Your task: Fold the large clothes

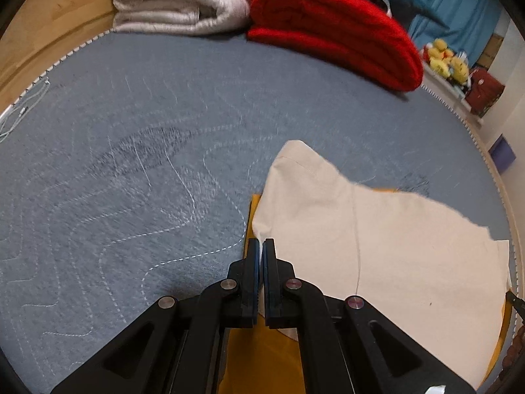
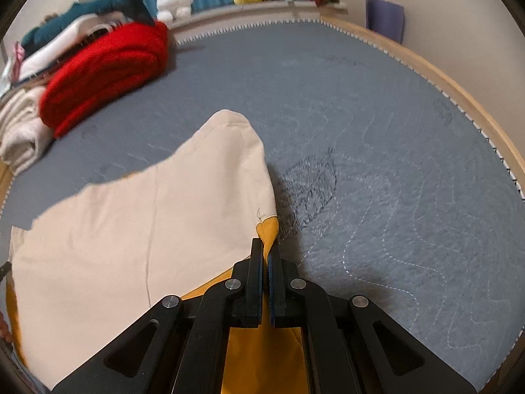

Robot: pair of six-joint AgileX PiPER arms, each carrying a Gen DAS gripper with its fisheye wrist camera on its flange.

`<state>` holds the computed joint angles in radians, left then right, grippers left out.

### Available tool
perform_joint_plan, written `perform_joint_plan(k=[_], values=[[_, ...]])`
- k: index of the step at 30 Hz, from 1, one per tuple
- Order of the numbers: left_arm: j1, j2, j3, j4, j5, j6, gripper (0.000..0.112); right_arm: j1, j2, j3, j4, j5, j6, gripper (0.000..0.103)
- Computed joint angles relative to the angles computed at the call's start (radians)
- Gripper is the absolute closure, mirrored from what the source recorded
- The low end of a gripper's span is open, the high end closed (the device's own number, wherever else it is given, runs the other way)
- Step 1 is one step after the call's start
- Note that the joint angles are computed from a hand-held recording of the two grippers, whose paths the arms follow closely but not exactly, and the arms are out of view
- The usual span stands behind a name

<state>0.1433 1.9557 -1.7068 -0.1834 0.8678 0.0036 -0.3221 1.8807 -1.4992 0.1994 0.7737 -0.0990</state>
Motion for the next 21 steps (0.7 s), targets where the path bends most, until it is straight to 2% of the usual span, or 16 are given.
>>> perform_joint_plan(k=[6, 10, 12, 15, 17, 18, 19, 21], values=[[0.008, 0.08, -0.074, 0.015, 0.018, -0.02, 0.111, 0.042, 0.13, -0.095, -0.099, 0.041, 0.086, 0.101], [0.027, 0.109, -0.116, -0.025, 0.025, -0.008, 0.112, 0.048, 0.152, -0.123, -0.117, 0.021, 0.126, 0.101], [0.03, 0.136, -0.158, -0.052, 0.061, 0.02, 0.112, 0.053, 0.161, -0.139, -0.117, 0.011, 0.13, 0.101], [0.058, 0.171, -0.221, -0.118, 0.134, 0.051, 0.112, 0.061, 0.2, -0.175, -0.14, 0.039, 0.129, 0.101], [0.105, 0.182, -0.264, -0.207, 0.186, 0.064, 0.111, 0.055, 0.207, -0.18, -0.123, 0.048, 0.123, 0.1], [0.125, 0.179, -0.269, -0.247, 0.199, 0.078, 0.108, 0.049, 0.209, -0.184, -0.104, 0.06, 0.112, 0.1], [0.149, 0.17, -0.262, -0.294, 0.207, 0.106, 0.104, 0.042, 0.208, -0.188, -0.083, 0.071, 0.096, 0.094], [0.17, 0.151, -0.246, -0.315, 0.216, 0.14, 0.074, 0.017, 0.193, -0.187, -0.025, 0.087, 0.061, 0.088]])
